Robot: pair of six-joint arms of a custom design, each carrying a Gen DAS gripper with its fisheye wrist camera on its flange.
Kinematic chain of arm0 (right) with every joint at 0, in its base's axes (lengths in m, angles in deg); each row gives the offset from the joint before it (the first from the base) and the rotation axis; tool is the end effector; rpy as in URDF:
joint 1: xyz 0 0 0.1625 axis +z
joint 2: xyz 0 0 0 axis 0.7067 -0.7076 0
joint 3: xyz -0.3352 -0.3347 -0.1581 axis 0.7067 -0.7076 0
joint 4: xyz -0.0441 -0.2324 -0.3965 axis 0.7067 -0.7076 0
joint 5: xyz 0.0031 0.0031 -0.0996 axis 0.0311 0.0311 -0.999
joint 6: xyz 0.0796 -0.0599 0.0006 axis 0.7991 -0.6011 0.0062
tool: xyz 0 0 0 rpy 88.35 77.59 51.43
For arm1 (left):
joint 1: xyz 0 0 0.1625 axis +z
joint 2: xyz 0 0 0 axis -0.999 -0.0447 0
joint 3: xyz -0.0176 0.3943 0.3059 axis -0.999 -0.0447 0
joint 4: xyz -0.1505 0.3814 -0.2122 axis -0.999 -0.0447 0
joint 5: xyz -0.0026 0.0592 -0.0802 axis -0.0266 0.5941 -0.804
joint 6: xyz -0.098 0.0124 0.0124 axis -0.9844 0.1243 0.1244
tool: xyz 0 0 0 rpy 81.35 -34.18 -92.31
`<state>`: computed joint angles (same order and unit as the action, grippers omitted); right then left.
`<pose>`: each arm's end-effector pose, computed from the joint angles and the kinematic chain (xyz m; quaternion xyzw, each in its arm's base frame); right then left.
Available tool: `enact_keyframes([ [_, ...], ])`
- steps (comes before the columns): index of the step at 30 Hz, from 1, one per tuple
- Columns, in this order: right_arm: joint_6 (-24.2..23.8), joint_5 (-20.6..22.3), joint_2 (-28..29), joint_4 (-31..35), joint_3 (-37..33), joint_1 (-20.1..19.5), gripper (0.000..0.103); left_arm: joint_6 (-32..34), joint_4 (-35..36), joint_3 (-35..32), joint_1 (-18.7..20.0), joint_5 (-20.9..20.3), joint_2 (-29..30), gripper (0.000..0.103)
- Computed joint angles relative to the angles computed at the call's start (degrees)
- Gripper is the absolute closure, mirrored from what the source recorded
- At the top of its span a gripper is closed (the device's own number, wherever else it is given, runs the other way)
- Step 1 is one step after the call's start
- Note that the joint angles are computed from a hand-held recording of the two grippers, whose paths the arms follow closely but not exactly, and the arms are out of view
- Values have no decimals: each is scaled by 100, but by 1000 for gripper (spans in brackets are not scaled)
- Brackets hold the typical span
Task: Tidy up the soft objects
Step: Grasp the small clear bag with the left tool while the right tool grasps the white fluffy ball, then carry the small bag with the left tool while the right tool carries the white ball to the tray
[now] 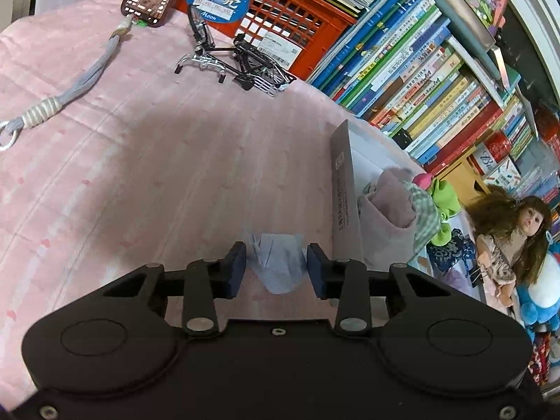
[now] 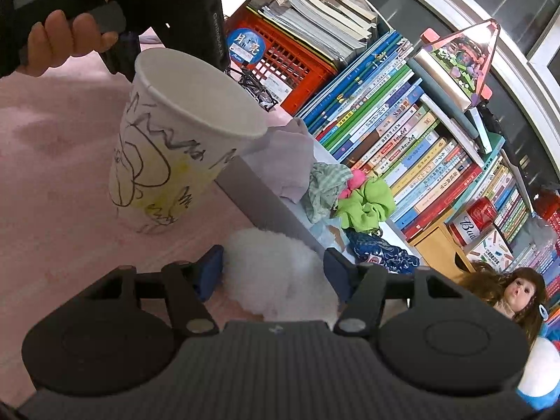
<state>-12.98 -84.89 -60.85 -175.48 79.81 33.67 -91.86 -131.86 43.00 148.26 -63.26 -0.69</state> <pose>0.0156 -0.5722 0.1067 0.5441 -0.6503 0.3071 0.4321 -0.1515 -0.6727 0.0511 -0.0425 0.9018 -0.3989 0.1607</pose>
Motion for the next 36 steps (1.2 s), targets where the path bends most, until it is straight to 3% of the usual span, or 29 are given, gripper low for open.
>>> enact_keyframes([
  [5, 93, 66, -22, 5, -20, 1, 53, -2, 32, -25, -22, -11, -8, 68],
  [11, 511, 145, -206, 233, 8, 7, 60, 175, -120, 14, -119, 125, -61, 68],
  [26, 1536, 680, -769, 759, 230, 67, 64, 835, -401, 90, -514, 189, -206, 68],
  [36, 2640, 908, -1419, 1623, -9, 216, 64, 1130, 325, -242, -749, -67, -272, 68],
])
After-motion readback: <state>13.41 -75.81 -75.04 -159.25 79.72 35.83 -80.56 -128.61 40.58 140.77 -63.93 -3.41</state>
